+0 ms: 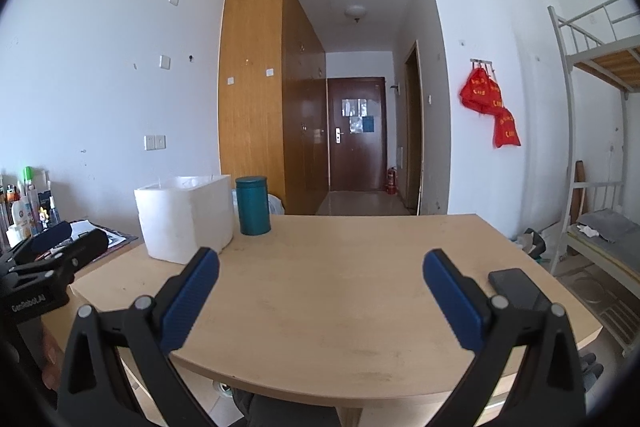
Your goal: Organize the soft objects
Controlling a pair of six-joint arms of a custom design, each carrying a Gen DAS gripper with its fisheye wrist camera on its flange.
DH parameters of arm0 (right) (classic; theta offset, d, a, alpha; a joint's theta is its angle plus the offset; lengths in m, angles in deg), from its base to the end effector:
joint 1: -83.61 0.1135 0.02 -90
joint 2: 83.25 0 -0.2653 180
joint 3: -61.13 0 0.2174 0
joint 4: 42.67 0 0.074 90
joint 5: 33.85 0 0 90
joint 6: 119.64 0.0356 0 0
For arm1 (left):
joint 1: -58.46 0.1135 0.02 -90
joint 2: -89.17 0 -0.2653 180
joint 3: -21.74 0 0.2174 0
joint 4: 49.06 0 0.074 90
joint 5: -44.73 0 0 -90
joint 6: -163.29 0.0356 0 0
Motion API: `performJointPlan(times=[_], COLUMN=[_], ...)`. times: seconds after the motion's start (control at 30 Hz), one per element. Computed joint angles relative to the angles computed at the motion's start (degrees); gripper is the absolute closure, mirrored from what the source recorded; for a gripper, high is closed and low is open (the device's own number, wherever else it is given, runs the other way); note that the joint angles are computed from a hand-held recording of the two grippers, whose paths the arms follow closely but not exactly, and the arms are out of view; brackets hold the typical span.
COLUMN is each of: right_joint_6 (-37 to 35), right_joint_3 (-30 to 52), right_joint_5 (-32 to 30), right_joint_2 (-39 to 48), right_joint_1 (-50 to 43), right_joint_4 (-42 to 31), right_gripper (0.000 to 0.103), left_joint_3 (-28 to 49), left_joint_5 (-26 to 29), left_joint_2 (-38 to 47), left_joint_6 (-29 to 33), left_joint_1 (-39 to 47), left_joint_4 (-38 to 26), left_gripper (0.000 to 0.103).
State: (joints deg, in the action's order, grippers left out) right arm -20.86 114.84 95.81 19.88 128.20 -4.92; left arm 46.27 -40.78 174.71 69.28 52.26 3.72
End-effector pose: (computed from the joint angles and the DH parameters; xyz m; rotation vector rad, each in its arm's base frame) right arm 0.2445 0.2092 0.1862 -0.0463 1.7271 0.0723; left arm 0.2115 -0.0258 0.1722 0.0911 1.7156 -0.1993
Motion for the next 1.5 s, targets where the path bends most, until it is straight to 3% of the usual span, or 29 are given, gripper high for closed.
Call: performJointPlan(times=[0.57,1.5], right_joint_6=[-0.4,-0.2], right_joint_3=[0.7,-0.1], right_joint_5=[1.3,2.2], right_joint_2=[-0.9,-1.1], right_joint_1=[0.9,1.6], right_joint_4=[-1.7,-0.9], right_gripper=[0.0,0.0], left_joint_3=[0.6,-0.7], left_joint_5=[-1.5,-1.9], left_joint_2=[-3.5,-4.1], left_joint_6=[0.2,0.7], left_joint_1=[-1.8,-2.3], left_joint_4=[-3.7,-2.2], left_gripper=[0.0,0.0])
